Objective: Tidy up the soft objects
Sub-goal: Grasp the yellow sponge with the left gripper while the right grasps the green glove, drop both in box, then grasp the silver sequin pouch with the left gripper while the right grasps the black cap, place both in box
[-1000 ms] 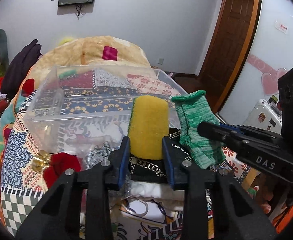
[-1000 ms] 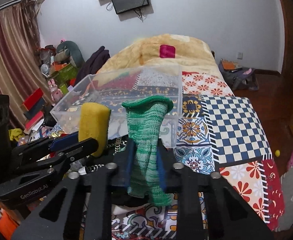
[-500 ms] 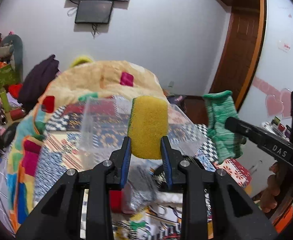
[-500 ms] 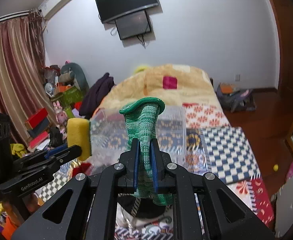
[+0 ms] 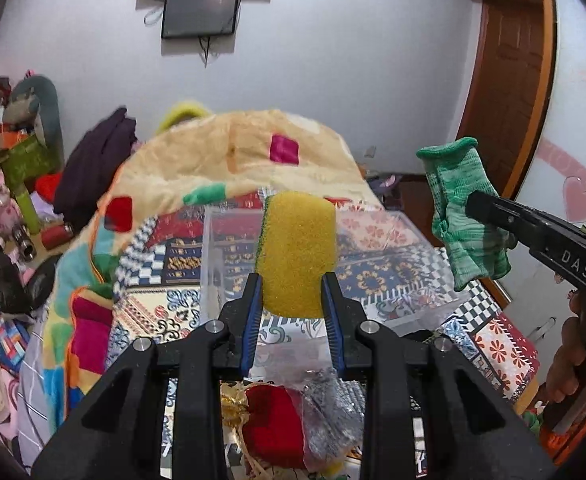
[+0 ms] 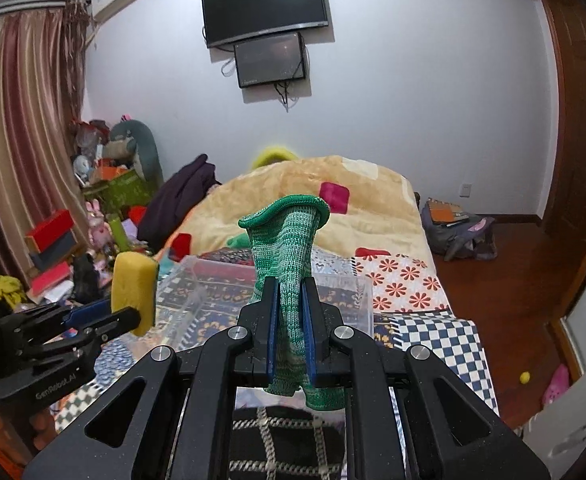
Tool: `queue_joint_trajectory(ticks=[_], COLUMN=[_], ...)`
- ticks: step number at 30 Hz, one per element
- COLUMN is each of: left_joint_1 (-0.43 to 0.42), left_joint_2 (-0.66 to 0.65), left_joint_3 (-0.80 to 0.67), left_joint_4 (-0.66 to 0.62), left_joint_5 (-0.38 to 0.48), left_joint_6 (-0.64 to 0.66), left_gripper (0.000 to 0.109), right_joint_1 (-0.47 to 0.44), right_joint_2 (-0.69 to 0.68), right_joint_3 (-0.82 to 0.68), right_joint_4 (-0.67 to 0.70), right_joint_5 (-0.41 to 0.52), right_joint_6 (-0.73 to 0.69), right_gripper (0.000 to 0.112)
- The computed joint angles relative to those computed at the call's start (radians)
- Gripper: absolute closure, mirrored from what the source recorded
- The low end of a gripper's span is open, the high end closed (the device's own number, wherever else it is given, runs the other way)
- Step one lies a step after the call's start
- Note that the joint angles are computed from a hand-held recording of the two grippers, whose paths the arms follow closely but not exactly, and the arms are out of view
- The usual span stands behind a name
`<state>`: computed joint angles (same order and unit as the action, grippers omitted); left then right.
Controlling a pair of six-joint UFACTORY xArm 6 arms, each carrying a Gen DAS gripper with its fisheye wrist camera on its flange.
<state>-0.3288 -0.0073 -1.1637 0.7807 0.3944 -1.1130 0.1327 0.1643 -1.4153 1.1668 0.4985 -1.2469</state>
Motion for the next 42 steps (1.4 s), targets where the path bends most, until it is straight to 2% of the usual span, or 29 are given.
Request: queue_joint_trajectory(ticks=[3, 10, 15, 18, 21, 24, 26, 29, 31, 33, 35, 37, 42], left_joint_1=[0.017, 0.024, 0.018, 0.007, 0.003, 0.001, -0.001, -0.004, -0.007, -0.012, -0.017, -0.024, -0.043], left_joint_2=[0.056, 0.153, 0.205, 0.224, 0.225, 0.221, 0.21, 0.176, 0.152, 0.119, 0.094, 0.064, 0.004], left_joint_3=[-0.038, -0.129, -0.187, -0.212, -0.216, -0.215, -0.206, -0.165, -0.139, -0.105, -0.081, -0.054, -0.001], left_joint_4=[-0.126, -0.291, -0.331, -0.278, -0.282, -0.276, -0.243, -0.204, -0.178, -0.142, -0.121, -0.088, -0.004], left_joint_5=[0.007, 0.072, 0.121, 0.151, 0.157, 0.161, 0.161, 0.129, 0.108, 0.083, 0.065, 0.052, 0.035], left_joint_6=[0.108, 0.272, 0.339, 0.311, 0.324, 0.327, 0.305, 0.268, 0.242, 0.206, 0.18, 0.145, 0.071], left_gripper=[0.079, 0.079, 0.079, 0.079, 0.076, 0.069, 0.063, 0.057, 0.051, 0.05, 0.05, 0.049, 0.049], right_joint_1=[0.008, 0.024, 0.018, 0.016, 0.014, 0.013, 0.011, 0.018, 0.021, 0.018, 0.017, 0.021, 0.015], right_joint_2=[0.053, 0.16, 0.218, 0.222, 0.22, 0.209, 0.188, 0.147, 0.121, 0.094, 0.066, 0.035, -0.034], right_joint_3=[-0.046, -0.121, -0.177, -0.182, -0.184, -0.176, -0.149, -0.098, -0.069, -0.044, -0.017, 0.016, 0.08], right_joint_4=[-0.073, -0.281, -0.433, -0.463, -0.478, -0.471, -0.441, -0.396, -0.368, -0.326, -0.283, -0.234, -0.138], right_joint_5=[0.008, 0.028, 0.069, 0.1, 0.123, 0.123, 0.102, 0.041, 0.011, -0.001, -0.015, -0.047, -0.066], right_joint_6=[0.069, 0.239, 0.361, 0.379, 0.384, 0.378, 0.346, 0.29, 0.259, 0.217, 0.18, 0.138, 0.04], right_gripper=[0.102, 0.102, 0.102, 0.102, 0.101, 0.088, 0.069, 0.055, 0.05, 0.048, 0.037, 0.031, 0.029])
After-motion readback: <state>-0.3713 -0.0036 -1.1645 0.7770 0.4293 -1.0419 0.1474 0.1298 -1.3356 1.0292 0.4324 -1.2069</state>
